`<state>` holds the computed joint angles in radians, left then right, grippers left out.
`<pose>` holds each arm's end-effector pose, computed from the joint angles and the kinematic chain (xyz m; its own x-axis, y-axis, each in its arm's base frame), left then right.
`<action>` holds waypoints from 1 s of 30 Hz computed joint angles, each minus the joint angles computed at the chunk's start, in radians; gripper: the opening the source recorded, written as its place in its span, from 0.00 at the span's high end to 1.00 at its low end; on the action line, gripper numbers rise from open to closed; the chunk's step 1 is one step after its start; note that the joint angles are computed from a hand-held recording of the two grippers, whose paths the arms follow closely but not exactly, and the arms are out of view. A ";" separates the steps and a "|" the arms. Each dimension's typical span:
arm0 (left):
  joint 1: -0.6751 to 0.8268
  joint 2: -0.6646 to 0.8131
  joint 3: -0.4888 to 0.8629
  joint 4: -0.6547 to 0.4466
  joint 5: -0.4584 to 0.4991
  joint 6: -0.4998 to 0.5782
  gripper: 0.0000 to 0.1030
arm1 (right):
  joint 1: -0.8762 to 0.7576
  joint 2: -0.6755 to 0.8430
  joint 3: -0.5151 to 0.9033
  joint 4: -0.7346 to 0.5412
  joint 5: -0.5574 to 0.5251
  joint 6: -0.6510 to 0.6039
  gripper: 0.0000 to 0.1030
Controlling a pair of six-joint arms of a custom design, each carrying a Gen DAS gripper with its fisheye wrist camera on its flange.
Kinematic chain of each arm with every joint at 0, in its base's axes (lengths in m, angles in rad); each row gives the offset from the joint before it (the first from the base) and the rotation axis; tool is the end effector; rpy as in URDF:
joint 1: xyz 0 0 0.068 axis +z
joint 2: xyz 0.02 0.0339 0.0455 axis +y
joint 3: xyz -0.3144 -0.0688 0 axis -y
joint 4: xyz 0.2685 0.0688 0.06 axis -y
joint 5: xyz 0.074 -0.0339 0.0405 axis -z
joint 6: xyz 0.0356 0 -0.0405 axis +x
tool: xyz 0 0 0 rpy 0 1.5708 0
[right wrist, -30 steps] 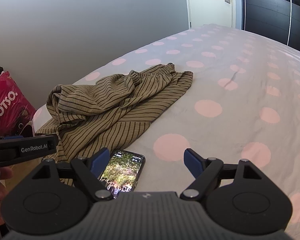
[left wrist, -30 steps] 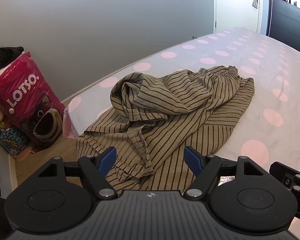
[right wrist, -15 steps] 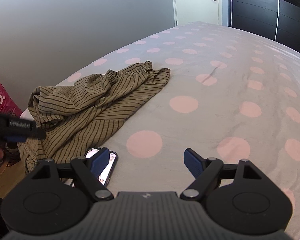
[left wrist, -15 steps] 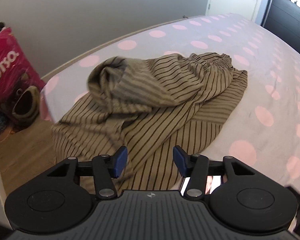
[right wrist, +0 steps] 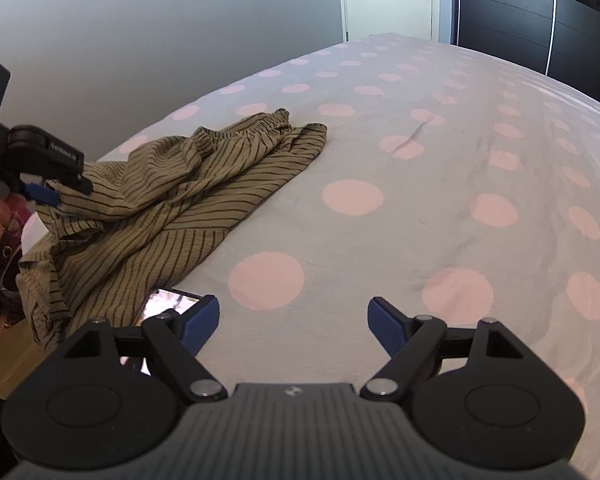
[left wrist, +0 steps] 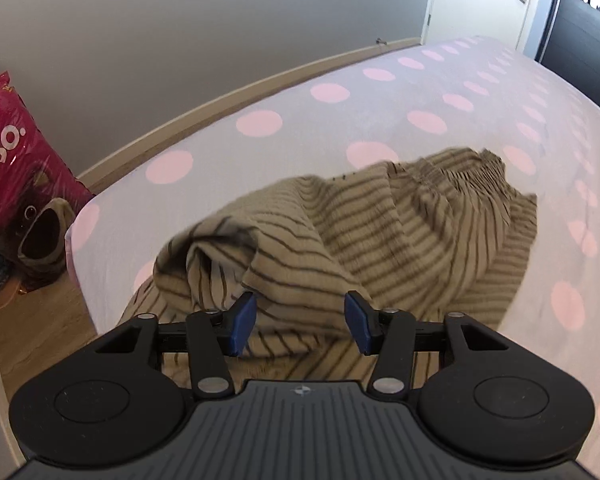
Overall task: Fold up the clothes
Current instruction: 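Grasp the striped garment's edge with the left gripper and lift it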
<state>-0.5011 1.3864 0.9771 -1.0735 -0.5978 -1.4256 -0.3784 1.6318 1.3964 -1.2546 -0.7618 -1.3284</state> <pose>0.2216 -0.0985 0.2677 -0.4764 -0.6716 -0.5675 -0.8133 0.5818 -0.0058 0.3086 -0.0962 0.3236 -0.4316 -0.5843 -0.6872 -0.8474 0.5238 0.0868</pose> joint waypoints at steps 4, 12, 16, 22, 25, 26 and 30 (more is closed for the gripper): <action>0.028 -0.011 -0.033 0.041 0.012 0.030 0.85 | 0.032 -0.027 -0.049 0.093 0.054 0.063 0.19; -0.061 -0.001 0.011 0.013 -0.067 0.033 1.00 | 0.022 -0.027 -0.044 0.100 0.050 0.071 0.19; -0.185 0.024 0.108 -0.028 -0.136 0.025 1.00 | -0.004 -0.017 -0.005 0.087 0.035 0.080 0.19; -0.371 0.130 0.287 0.024 -0.200 0.112 1.00 | -0.070 0.001 0.081 0.065 0.016 0.058 0.19; -0.451 0.209 0.358 0.122 -0.205 0.162 1.00 | -0.116 0.016 0.127 0.080 0.018 0.059 0.19; -0.474 0.236 0.383 0.158 -0.204 0.185 1.00 | -0.138 0.031 0.154 0.076 0.017 0.059 0.19; -0.551 0.366 0.499 0.299 -0.141 0.337 1.00 | -0.217 0.114 0.293 0.080 0.025 0.112 0.19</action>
